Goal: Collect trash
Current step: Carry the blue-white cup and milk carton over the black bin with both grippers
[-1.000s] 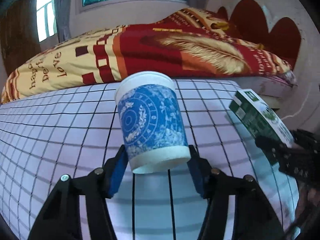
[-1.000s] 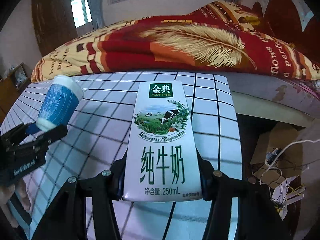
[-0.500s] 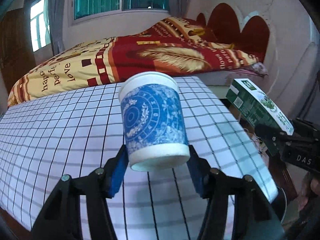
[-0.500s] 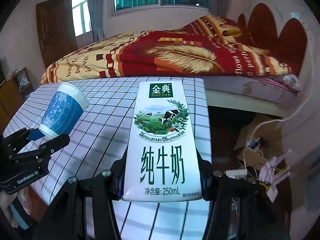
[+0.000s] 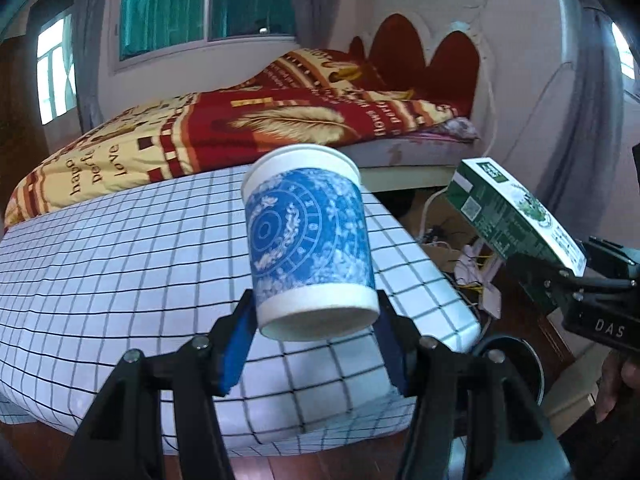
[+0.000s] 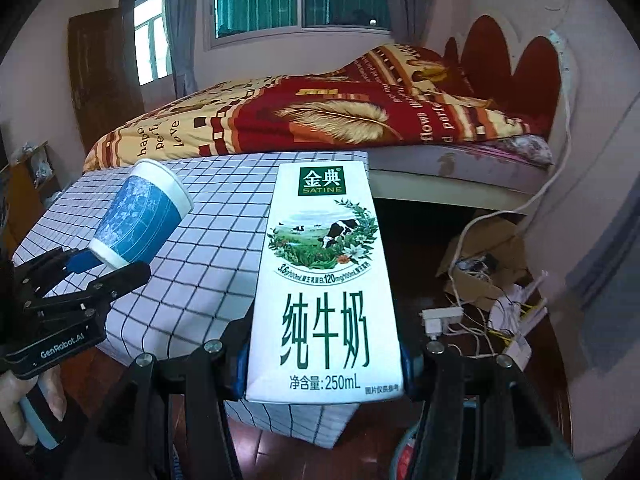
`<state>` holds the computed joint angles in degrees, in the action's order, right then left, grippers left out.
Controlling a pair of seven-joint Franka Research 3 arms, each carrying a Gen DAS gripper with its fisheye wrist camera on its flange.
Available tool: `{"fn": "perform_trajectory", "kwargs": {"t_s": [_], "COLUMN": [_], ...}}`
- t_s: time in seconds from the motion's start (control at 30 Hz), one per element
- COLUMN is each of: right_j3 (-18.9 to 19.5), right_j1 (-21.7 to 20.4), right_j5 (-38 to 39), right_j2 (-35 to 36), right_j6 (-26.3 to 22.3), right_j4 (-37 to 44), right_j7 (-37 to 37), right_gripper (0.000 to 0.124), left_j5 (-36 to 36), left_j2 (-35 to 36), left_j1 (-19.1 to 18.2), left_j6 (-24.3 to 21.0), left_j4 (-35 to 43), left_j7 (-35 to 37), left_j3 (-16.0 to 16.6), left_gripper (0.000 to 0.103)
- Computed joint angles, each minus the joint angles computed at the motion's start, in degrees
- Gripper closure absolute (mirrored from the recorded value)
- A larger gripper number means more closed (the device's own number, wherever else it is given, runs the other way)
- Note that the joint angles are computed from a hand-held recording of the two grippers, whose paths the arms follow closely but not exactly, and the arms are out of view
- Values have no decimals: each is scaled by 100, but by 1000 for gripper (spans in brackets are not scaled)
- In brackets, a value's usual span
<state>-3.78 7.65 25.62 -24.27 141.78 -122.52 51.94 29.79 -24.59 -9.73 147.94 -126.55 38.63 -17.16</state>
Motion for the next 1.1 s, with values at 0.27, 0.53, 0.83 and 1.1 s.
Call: {"fn": "perform_trajectory", "kwargs": {"t_s": [0.27,0.53,0.83,1.1], "right_j3": [-197,-436,-712,-948], "right_j1": [-265,-812,-1453,-1919], "right_j5": [-104,-335,-604,-779], "right_j2": [-446,-535,-591,-490], "right_j6": [55,111,98,81], "right_j4": [-522,-821,-1035,-1196], "right_j7": [-44,59,130,-83], "right_gripper": [67,67,67,67], "left_j5": [-26,-190,-449,-686], "left_j2": [275,1017,1756,2370], "left_j1": [-248,-647,-1167,-1543], "left_j6": [266,525,583,534], "left_j4": [79,508,1048,1486], "left_j7": [175,551,1096,1483], "left_j3": [-116,-179,-249,-289], "left_gripper": [46,46,46,46]}}
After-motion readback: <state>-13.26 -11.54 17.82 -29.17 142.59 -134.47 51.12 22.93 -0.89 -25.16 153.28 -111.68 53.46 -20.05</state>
